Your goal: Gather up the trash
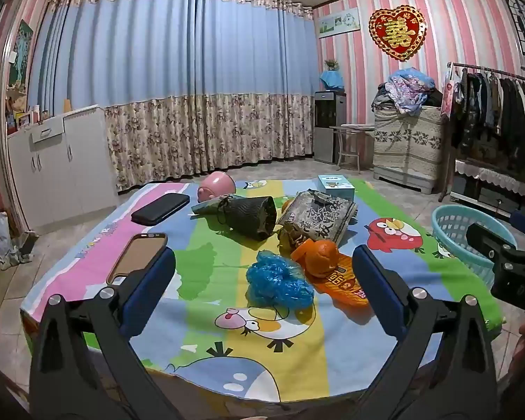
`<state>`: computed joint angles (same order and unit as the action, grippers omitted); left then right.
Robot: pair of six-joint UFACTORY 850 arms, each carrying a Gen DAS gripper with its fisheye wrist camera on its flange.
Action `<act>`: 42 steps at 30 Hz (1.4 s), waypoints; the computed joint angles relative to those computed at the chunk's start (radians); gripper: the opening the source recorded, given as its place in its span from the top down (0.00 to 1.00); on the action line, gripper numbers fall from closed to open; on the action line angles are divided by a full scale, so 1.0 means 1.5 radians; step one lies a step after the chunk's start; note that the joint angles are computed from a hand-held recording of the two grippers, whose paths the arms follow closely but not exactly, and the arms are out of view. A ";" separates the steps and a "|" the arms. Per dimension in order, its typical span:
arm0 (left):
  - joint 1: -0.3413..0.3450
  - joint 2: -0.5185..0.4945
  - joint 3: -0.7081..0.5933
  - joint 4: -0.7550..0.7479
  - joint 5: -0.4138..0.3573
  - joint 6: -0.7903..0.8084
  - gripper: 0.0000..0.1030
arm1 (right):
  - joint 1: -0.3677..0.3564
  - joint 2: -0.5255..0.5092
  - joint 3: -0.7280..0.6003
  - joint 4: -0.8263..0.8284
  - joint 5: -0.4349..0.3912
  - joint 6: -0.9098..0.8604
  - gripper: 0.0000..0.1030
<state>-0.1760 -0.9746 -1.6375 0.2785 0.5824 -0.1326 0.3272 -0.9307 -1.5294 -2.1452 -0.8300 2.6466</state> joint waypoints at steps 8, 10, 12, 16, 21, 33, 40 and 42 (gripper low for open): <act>0.000 -0.001 0.000 -0.001 0.003 0.002 0.05 | 0.000 0.002 0.004 -0.006 -0.008 0.007 0.04; 0.001 0.000 0.000 0.008 0.001 -0.005 0.05 | 0.001 -0.001 0.002 -0.002 -0.012 0.004 0.04; 0.001 -0.001 -0.002 0.013 -0.001 -0.010 0.05 | 0.001 0.005 0.007 0.002 -0.012 0.003 0.04; 0.000 0.005 0.002 0.011 -0.004 -0.007 0.05 | -0.001 0.004 0.003 0.007 -0.007 0.000 0.04; -0.001 0.012 0.012 0.005 0.001 -0.001 0.05 | -0.001 0.010 0.013 -0.003 -0.013 0.009 0.04; 0.006 0.011 0.001 0.022 -0.005 -0.010 0.05 | 0.000 0.009 0.015 -0.003 -0.020 0.013 0.04; 0.004 0.013 0.007 0.014 0.000 -0.001 0.05 | 0.000 0.010 0.016 -0.005 -0.020 0.015 0.04; 0.003 0.012 0.006 0.012 0.000 0.000 0.05 | 0.000 0.009 0.016 -0.005 -0.021 0.015 0.04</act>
<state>-0.1709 -0.9572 -1.6282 0.2960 0.5829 -0.1320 0.3269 -0.9168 -1.5055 -2.1523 -0.8622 2.6689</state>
